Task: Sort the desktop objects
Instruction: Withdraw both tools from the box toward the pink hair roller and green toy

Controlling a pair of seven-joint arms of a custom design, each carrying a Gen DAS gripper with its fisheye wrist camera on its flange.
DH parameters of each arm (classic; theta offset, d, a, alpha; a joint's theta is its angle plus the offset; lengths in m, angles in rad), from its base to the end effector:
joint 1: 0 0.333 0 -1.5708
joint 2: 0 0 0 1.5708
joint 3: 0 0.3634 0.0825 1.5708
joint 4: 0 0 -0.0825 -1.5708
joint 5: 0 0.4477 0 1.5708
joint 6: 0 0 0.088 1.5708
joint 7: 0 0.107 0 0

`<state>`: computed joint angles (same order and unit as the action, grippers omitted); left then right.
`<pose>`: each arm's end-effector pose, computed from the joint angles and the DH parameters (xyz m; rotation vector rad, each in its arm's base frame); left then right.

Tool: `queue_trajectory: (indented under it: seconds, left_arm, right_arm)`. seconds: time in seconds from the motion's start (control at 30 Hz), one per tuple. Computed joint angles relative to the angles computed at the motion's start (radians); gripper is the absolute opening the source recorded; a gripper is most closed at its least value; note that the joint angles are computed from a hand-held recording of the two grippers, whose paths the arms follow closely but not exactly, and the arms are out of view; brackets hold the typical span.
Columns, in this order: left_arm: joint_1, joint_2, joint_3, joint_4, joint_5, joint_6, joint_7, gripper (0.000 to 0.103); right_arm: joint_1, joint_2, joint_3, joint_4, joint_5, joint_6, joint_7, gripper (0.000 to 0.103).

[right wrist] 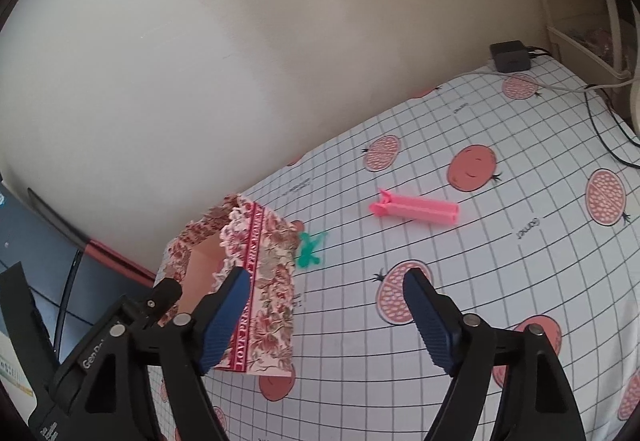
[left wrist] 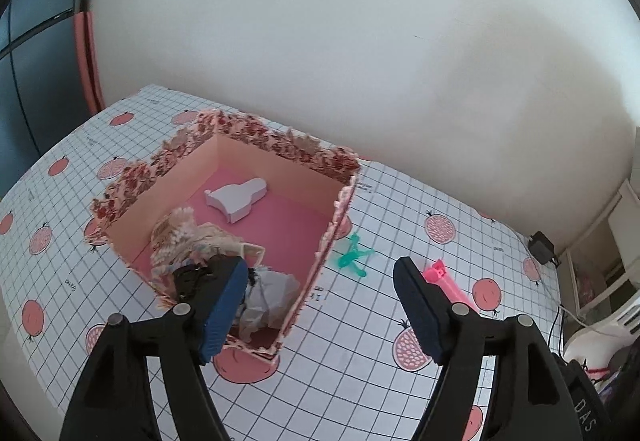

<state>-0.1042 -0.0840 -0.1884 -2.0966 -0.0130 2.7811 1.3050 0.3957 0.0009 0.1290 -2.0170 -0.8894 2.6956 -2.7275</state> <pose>0.6021 -0.1842 0.5685 -1.8282 1.8692 -0.9186 0.5518 0.3492 0.5379 -0.8857 2.1030 -0.3416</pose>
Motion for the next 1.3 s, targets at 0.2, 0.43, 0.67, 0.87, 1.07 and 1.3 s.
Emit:
queue_trajectory:
  seconds: [0.2, 0.43, 0.67, 0.87, 1.07, 1.3]
  left_arm:
    - [-0.027, 0.013, -0.002, -0.002, -0.065, 0.033, 0.088, 0.077]
    - [-0.054, 0.032, -0.007, 0.004, -0.127, 0.044, 0.179, 0.077]
    - [-0.068, 0.058, -0.012, 0.016, -0.143, 0.026, 0.217, 0.084]
    - [-0.08, 0.086, -0.016, 0.032, -0.169, 0.012, 0.26, 0.087]
    - [-0.094, 0.124, -0.019, 0.064, -0.168, -0.014, 0.261, 0.087]
    - [-0.111, 0.187, -0.008, 0.128, -0.096, -0.083, 0.188, 0.087]
  right_arm:
    - [-0.006, -0.014, 0.0, -0.021, 0.007, -0.034, 0.01, 0.094]
    - [-0.019, -0.033, 0.004, -0.044, 0.003, -0.055, 0.022, 0.097]
    - [-0.024, -0.041, 0.008, -0.052, 0.02, -0.102, 0.003, 0.103]
    - [-0.029, -0.054, 0.01, -0.067, 0.071, -0.154, -0.058, 0.103]
    - [-0.038, -0.066, 0.011, -0.084, 0.097, -0.201, -0.098, 0.103]
    - [-0.043, -0.067, 0.011, -0.079, 0.101, -0.256, -0.173, 0.103]
